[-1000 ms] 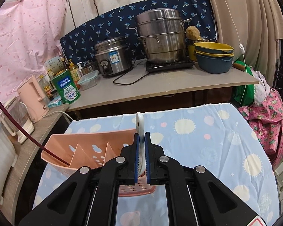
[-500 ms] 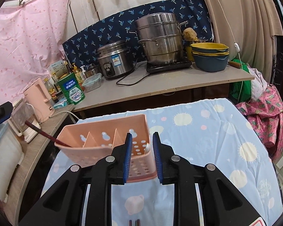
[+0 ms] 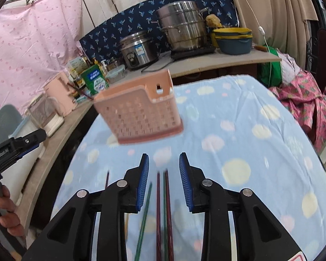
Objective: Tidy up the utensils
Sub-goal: 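Move both open tools back down to the remaining chopsticks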
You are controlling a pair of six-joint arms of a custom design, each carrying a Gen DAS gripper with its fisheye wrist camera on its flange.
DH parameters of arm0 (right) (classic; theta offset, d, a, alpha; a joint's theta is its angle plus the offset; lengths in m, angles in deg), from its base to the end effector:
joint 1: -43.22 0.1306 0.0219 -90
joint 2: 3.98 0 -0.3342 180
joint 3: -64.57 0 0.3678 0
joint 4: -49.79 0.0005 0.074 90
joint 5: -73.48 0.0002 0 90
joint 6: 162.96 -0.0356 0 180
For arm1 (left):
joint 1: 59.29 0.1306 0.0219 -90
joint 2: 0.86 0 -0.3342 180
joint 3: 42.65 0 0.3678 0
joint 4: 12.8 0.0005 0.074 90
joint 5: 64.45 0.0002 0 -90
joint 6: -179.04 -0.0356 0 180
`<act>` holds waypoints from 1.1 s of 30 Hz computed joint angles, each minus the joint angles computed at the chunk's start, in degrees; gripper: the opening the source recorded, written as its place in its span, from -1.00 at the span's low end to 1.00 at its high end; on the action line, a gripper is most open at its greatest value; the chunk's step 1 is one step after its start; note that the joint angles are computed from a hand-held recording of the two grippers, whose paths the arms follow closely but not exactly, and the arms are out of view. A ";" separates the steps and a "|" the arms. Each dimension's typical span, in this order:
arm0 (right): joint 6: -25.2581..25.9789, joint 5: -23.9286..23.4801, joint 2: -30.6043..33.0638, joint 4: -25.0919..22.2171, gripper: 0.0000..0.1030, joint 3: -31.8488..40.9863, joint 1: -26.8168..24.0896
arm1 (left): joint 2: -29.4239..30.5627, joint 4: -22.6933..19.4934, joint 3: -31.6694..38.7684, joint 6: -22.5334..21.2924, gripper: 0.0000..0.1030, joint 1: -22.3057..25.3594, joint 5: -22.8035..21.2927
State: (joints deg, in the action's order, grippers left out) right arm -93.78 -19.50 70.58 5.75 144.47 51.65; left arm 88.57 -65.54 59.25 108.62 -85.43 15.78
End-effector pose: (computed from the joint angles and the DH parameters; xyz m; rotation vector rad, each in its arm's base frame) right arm 0.3802 0.0577 0.4183 0.2164 2.2561 0.3318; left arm 0.4161 -0.1980 0.4735 0.0401 2.2714 -0.2299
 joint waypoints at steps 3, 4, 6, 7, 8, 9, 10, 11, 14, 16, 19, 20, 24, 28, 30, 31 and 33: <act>-1.07 0.69 -4.95 -1.62 -0.45 -5.26 0.79 | -3.83 -0.37 -6.49 1.67 -0.15 -1.02 0.42; -1.52 0.57 -6.40 -2.20 -0.45 -6.75 0.94 | -5.08 -0.67 -8.60 2.14 -0.15 -1.55 0.42; -2.59 0.32 -9.03 -3.35 -0.45 -9.50 1.31 | -6.79 -1.20 -11.64 2.86 -0.15 -2.53 0.30; -2.92 0.45 -10.24 -3.94 -0.45 -10.80 1.57 | -7.76 -1.30 -13.34 3.36 -0.15 -2.99 0.22; -3.14 0.78 -11.35 -4.50 -0.45 -12.01 1.92 | -8.58 -1.39 -14.87 3.88 -0.15 -3.50 0.20; -3.21 1.26 -12.34 -4.95 -0.45 -13.08 2.29 | -9.53 -1.48 -16.66 4.25 -0.15 -4.13 0.26; -3.20 2.01 -13.22 -5.56 -0.45 -14.07 2.88 | -10.24 -1.65 -17.98 4.58 -0.15 -4.70 -0.01; -3.14 2.55 -13.93 -6.00 -0.45 -14.91 3.44 | -11.00 -1.83 -19.37 5.14 -0.15 -5.28 -0.42; -3.19 3.69 -15.76 -6.94 -0.45 -17.34 5.31 | -12.67 -1.69 -22.49 6.16 -0.15 -6.26 -0.42; -3.14 4.74 -16.63 -7.19 -0.45 -18.59 6.51 | -13.72 -1.30 -24.45 6.64 -0.15 -7.22 -1.07; -3.25 5.89 -17.38 -7.06 -0.45 -19.92 7.77 | -14.75 -0.53 -26.46 7.06 -0.07 -8.25 -2.00; -3.36 5.54 -17.37 -6.94 -0.45 -20.19 7.84 | -14.97 -0.18 -26.96 7.16 -0.06 -8.35 -2.04; -3.57 5.09 -17.10 -6.52 -0.44 -20.64 8.48 | -14.70 0.52 -27.91 7.62 -0.05 -8.55 -1.77; -3.50 5.13 -16.55 -6.33 -0.45 -21.02 8.70 | -14.16 1.15 -28.19 7.65 -0.05 -8.60 -1.34; -3.64 4.81 -16.34 -6.26 -0.44 -21.21 8.33 | -13.91 1.46 -28.28 7.46 -0.05 -8.67 -1.16; -3.70 4.77 -16.28 -6.25 -0.44 -21.31 8.23 | -13.75 1.57 -28.30 7.31 -0.05 -8.72 -1.20; -3.83 4.68 -16.23 -5.91 -0.45 -21.53 8.14 | -13.32 1.65 -28.29 7.12 -0.05 -8.81 -1.29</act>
State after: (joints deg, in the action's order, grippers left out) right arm -97.61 -14.82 54.35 -0.16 122.94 59.79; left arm 75.25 -63.89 30.96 115.74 -94.24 14.49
